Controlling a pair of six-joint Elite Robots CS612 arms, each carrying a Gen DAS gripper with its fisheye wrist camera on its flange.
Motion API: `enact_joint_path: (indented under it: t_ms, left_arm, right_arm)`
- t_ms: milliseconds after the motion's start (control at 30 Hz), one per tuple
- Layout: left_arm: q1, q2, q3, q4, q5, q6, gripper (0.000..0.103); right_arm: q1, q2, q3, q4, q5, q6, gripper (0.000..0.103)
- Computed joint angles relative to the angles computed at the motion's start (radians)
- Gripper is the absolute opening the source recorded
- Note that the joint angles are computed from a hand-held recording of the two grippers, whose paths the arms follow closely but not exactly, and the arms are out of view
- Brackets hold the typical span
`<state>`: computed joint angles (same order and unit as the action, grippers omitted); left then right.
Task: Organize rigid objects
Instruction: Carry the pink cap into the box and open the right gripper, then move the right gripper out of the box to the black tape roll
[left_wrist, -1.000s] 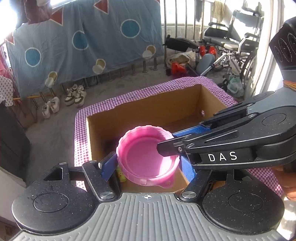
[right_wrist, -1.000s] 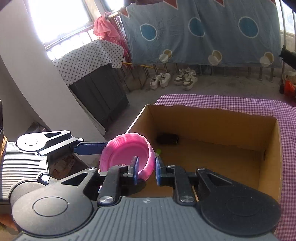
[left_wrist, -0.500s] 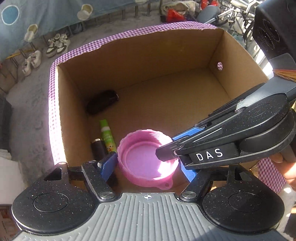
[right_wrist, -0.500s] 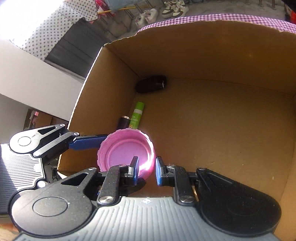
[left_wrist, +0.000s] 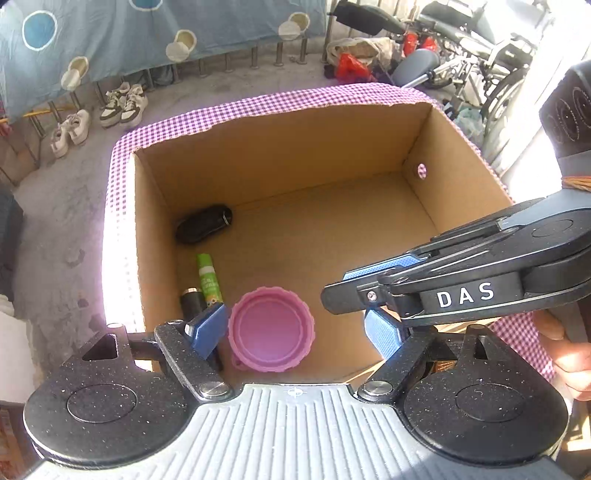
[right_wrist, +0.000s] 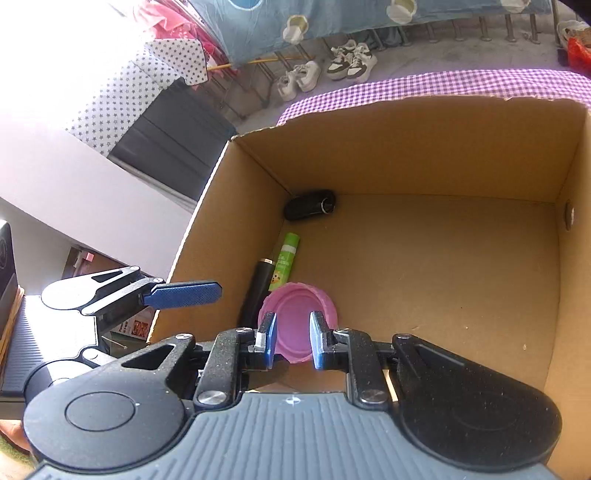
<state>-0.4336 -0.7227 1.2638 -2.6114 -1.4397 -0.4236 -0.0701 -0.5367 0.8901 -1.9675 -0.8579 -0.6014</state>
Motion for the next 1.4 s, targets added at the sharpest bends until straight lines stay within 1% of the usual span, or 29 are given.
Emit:
enact_joint_path:
  t_ms: [33, 67, 100, 133, 167, 200, 233, 267, 333, 367, 400, 433, 467, 500, 533, 633, 700, 733, 800, 867, 900, 967, 1033, 1067, 1100, 1133, 1200, 1267, 1400]
  left_arm:
    - [-0.002, -0.012, 0.021, -0.035, 0.003, -0.002, 0.084]
    - [-0.007, -0.028, 0.052, -0.088, 0.01, -0.003, 0.084]
    - [-0.011, -0.039, 0.075, -0.125, 0.019, -0.004, 0.086]
    - [-0.019, -0.057, 0.11, -0.185, 0.038, -0.001, 0.088]
    - [-0.026, -0.072, 0.141, -0.243, 0.056, 0.004, 0.092]
    - [-0.032, -0.084, 0.171, -0.297, 0.067, 0.009, 0.096]
    - [-0.038, -0.095, 0.197, -0.34, 0.073, 0.011, 0.097]
    - [-0.044, -0.106, 0.221, -0.376, 0.079, 0.007, 0.098]
    - [-0.055, -0.119, 0.257, -0.424, 0.066, 0.0, 0.098]
    - [-0.059, -0.121, 0.272, -0.442, 0.054, -0.011, 0.098]
    - [-0.065, -0.125, 0.287, -0.454, 0.043, -0.022, 0.098]
    - [-0.069, -0.127, 0.298, -0.465, 0.035, -0.027, 0.098]
    - [-0.074, -0.126, 0.313, -0.485, 0.022, -0.035, 0.098]
    - [-0.08, -0.127, 0.326, -0.497, 0.024, -0.042, 0.098]
    - [-0.086, -0.128, 0.338, -0.508, 0.025, -0.053, 0.098]
    - [-0.1, -0.131, 0.374, -0.531, 0.024, -0.092, 0.098]
    - [-0.113, -0.131, 0.396, -0.534, 0.032, -0.125, 0.098]
    - [-0.116, -0.131, 0.402, -0.534, 0.036, -0.132, 0.098]
    - [-0.132, -0.13, 0.423, -0.536, 0.078, -0.147, 0.098]
    - [-0.149, -0.13, 0.439, -0.541, 0.132, -0.152, 0.098]
    - [-0.155, -0.132, 0.449, -0.543, 0.15, -0.156, 0.1]
    - [-0.162, -0.133, 0.459, -0.542, 0.168, -0.162, 0.102]
    - [-0.17, -0.138, 0.475, -0.553, 0.179, -0.174, 0.102]
    - [-0.171, -0.138, 0.477, -0.556, 0.18, -0.176, 0.102]
    - [-0.176, -0.139, 0.492, -0.575, 0.183, -0.179, 0.102]
    - [-0.178, -0.137, 0.498, -0.588, 0.183, -0.18, 0.102]
    - [-0.174, -0.135, 0.504, -0.611, 0.151, -0.179, 0.102]
    - [-0.173, -0.133, 0.507, -0.625, 0.136, -0.196, 0.102]
    - [-0.174, -0.131, 0.518, -0.656, 0.131, -0.206, 0.102]
  right_arm:
    - [-0.009, -0.019, 0.037, -0.042, 0.023, 0.007, 0.022]
    - [-0.022, -0.049, 0.095, -0.113, 0.057, 0.024, 0.022]
    - [-0.035, -0.073, 0.14, -0.167, 0.084, 0.033, 0.025]
    - [-0.045, -0.094, 0.182, -0.214, 0.108, 0.041, 0.027]
    - [-0.059, -0.124, 0.245, -0.292, 0.139, 0.06, 0.036]
    - [-0.072, -0.146, 0.294, -0.367, 0.161, 0.083, 0.053]
    - [-0.082, -0.165, 0.34, -0.441, 0.175, 0.103, 0.06]
    - [-0.097, -0.189, 0.402, -0.544, 0.193, 0.13, 0.067]
    - [-0.121, -0.221, 0.49, -0.687, 0.219, 0.179, 0.072]
    - [-0.132, -0.233, 0.526, -0.743, 0.226, 0.201, 0.08]
    - [-0.141, -0.245, 0.564, -0.808, 0.227, 0.23, 0.09]
    - [-0.147, -0.252, 0.591, -0.857, 0.224, 0.248, 0.097]
    - [-0.155, -0.263, 0.632, -0.932, 0.212, 0.267, 0.103]
    - [-0.158, -0.272, 0.664, -0.988, 0.191, 0.271, 0.103]
    - [-0.16, -0.28, 0.685, -1.012, 0.173, 0.261, 0.103]
    - [-0.157, -0.305, 0.732, -1.011, 0.108, 0.192, 0.103]
    - [-0.157, -0.318, 0.765, -1.042, 0.072, 0.163, 0.103]
    - [-0.156, -0.32, 0.775, -1.064, 0.053, 0.159, 0.103]
    - [-0.156, -0.326, 0.808, -1.128, 0.009, 0.156, 0.103]
    - [-0.151, -0.32, 0.818, -1.163, -0.011, 0.158, 0.103]
    - [-0.15, -0.319, 0.825, -1.179, -0.02, 0.16, 0.103]
    - [-0.147, -0.318, 0.839, -1.209, -0.044, 0.162, 0.103]
    - [-0.138, -0.317, 0.85, -1.25, -0.097, 0.173, 0.103]
    - [-0.136, -0.318, 0.865, -1.287, -0.127, 0.174, 0.103]
    - [-0.134, -0.316, 0.87, -1.311, -0.143, 0.173, 0.103]
    - [-0.134, -0.315, 0.873, -1.321, -0.148, 0.168, 0.103]
    - [-0.134, -0.315, 0.881, -1.334, -0.152, 0.154, 0.103]
    - [-0.137, -0.314, 0.889, -1.357, -0.134, 0.14, 0.103]
    - [-0.143, -0.301, 0.894, -1.425, -0.107, 0.153, 0.103]
